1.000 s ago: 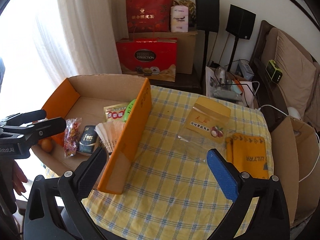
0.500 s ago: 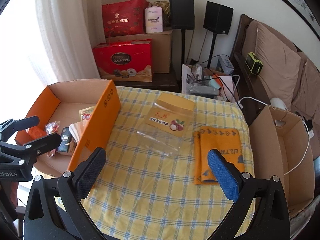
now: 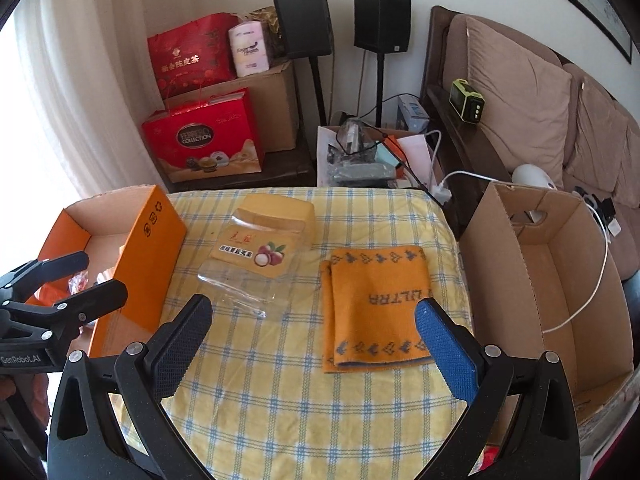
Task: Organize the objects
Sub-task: 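Withdraw both tools from the box back over the table, then grasp the clear gold-labelled jar with the left gripper while the right gripper approaches the orange towel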
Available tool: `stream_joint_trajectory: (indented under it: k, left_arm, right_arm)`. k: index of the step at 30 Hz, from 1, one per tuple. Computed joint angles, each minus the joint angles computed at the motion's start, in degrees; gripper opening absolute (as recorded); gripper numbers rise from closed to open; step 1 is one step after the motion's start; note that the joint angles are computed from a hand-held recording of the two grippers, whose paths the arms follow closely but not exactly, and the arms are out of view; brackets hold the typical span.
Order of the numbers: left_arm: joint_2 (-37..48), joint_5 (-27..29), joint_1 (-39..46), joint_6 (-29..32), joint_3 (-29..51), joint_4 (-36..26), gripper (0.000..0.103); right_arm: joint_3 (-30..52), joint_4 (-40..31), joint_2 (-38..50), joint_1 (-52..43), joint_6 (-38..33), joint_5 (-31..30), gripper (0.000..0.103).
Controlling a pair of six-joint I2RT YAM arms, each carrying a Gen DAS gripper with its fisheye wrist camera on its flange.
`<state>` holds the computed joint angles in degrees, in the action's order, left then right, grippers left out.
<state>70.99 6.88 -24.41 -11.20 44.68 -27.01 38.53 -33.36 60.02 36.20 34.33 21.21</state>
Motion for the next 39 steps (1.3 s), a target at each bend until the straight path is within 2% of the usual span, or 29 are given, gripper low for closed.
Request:
stream_joint_trajectory:
  k: [8,15,24,31,39]
  left_arm:
    - [13.04,-2.90,-4.49,-2.36,8.79,1.70,0.099]
    - [23.99,-5.72,-9.43,-4.44,16.44,2.01,0.099]
    - [34.67,-7.01,-11.78,-5.94,23.77,1.20,0.099]
    - [39.18,-8.59,-12.33,-6.70,26.79,0.83,0.099]
    - [44.81,-8.48,-12.02,-6.78,30.61,-0.93,0.100]
  right_arm:
    - [-3.55,5.21,-0.08,-10.40,-3.39,-6.97,0.099]
    - [-5.07,7.51,0.85,-18.08,-6.92,-10.84,0.099]
    - [-7.41,11.43,4.36,-26.42,-11.83,-15.24,0.099]
    - [-8.18,16.35,10.98,-29.15,-14.50,-17.93,0.099]
    - [-6.97,20.23,20.27,-27.39,-16.03,-16.63,0.102]
